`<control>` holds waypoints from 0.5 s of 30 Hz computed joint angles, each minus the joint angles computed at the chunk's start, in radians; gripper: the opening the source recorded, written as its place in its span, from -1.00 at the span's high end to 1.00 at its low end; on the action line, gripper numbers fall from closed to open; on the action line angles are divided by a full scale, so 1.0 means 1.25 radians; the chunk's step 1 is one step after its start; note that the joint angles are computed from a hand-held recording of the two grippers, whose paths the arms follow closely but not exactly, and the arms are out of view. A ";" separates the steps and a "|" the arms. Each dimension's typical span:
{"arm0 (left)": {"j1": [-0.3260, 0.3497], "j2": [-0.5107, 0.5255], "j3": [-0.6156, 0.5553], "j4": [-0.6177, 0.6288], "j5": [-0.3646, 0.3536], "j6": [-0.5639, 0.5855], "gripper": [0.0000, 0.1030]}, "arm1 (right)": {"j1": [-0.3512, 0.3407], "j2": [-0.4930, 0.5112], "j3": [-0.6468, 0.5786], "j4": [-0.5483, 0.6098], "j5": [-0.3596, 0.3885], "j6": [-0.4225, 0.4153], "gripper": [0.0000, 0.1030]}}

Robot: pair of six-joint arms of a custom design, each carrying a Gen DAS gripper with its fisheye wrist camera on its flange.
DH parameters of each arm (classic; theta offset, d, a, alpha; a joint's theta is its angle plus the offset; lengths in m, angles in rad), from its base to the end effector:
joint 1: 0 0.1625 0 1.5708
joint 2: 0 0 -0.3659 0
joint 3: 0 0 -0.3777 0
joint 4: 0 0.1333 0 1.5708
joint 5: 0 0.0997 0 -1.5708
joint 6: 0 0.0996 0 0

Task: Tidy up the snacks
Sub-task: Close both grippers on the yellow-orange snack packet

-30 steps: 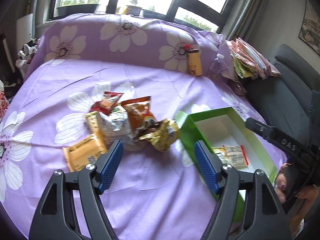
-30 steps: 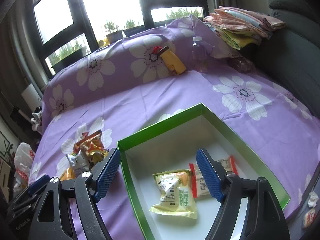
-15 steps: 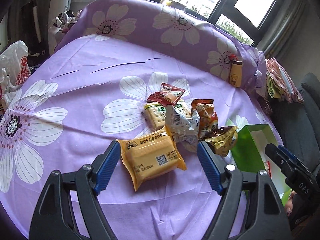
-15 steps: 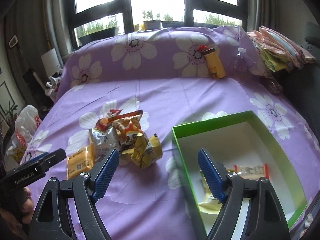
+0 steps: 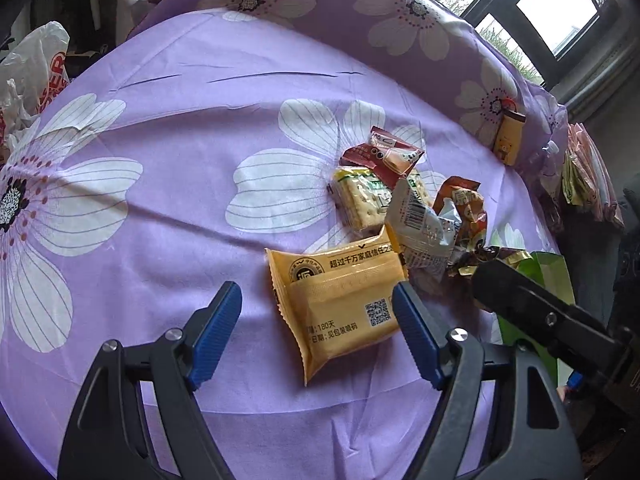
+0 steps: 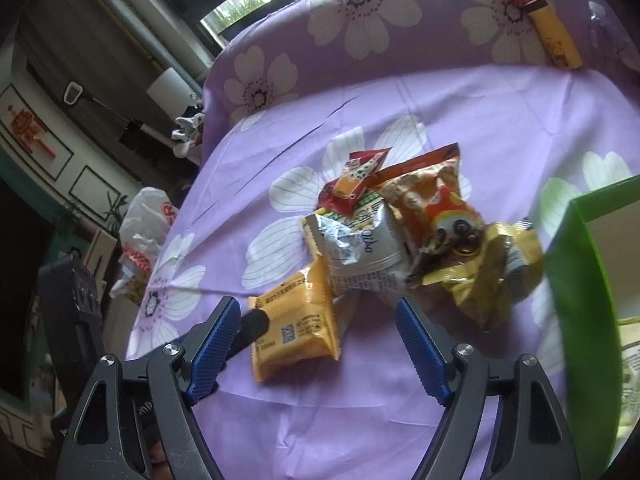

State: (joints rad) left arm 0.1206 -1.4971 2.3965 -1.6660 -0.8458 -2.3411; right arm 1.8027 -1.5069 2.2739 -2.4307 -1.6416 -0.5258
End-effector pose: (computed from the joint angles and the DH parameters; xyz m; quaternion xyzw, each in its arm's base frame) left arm -0.2514 -0.2313 0.1082 -0.2455 0.8363 -0.4260 0.2426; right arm 0.2157 -0.3640 0.1759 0.3677 -0.9281 0.0407 0.0418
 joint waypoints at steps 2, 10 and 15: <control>0.010 -0.012 0.026 -0.069 -0.002 0.033 -0.40 | 0.004 0.046 -0.023 0.030 0.001 0.017 -0.46; 0.025 0.009 0.037 -0.155 -0.016 0.095 -0.25 | -0.021 0.118 -0.035 0.054 0.041 0.011 -0.20; 0.028 0.036 0.033 -0.186 -0.009 0.119 -0.12 | -0.024 0.126 -0.035 0.046 0.029 0.009 -0.11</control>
State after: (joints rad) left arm 0.1555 -1.4525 2.4381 -1.8986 -0.8570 -2.1918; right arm 1.7734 -1.3491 2.2304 -2.3738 -1.6048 -0.5142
